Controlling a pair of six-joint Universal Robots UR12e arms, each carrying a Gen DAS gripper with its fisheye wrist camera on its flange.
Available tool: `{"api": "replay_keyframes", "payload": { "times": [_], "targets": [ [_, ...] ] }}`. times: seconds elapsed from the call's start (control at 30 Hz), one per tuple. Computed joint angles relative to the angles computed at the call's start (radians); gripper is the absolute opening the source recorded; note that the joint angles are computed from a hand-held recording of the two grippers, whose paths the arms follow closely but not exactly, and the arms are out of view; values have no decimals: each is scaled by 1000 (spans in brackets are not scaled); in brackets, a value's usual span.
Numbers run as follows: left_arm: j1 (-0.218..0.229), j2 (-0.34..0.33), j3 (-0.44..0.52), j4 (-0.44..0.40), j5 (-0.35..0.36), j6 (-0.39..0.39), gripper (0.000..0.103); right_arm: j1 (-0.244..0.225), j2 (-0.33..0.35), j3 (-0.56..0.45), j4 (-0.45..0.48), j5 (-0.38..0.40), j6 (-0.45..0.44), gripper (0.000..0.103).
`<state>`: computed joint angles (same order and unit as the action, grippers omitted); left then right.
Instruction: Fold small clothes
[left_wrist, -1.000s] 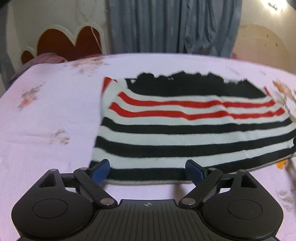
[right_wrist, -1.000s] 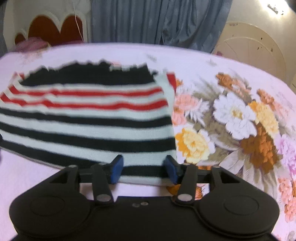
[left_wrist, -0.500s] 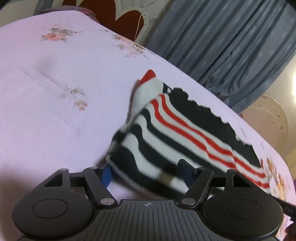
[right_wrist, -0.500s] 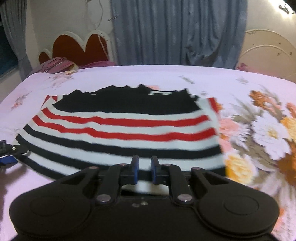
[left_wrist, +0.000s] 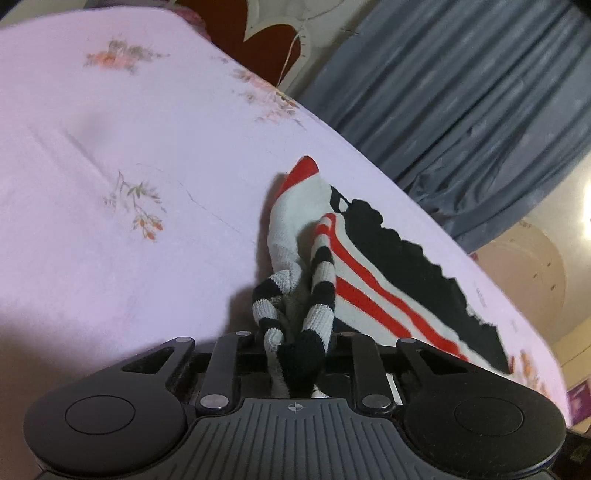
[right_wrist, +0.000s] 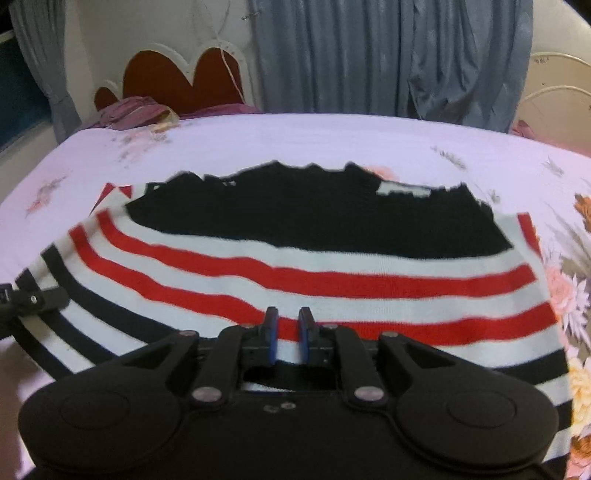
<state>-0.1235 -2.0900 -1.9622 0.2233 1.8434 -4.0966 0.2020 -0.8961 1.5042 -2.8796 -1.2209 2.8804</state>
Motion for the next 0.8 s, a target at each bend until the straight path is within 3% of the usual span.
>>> {"api": "replay_keyframes", "payload": {
  "times": [0.27, 0.47, 0.67, 0.77, 0.8],
  "targets": [
    [-22, 10, 21, 11, 35, 21, 19, -3, 4, -18, 32, 13, -8, 9],
    [-81, 5, 142, -70, 87, 183, 18, -60, -17, 5, -17, 101, 118, 12],
    [-149, -72, 344, -200, 63, 352, 17, -139, -39, 19, -68, 159, 204, 12],
    [-175, -127, 454, -344, 2, 413, 17, -182, -49, 28, -82, 179, 247, 15],
    [-177, -147, 496, -425, -49, 436, 18, -193, -51, 30, -82, 185, 253, 16]
  ]
}}
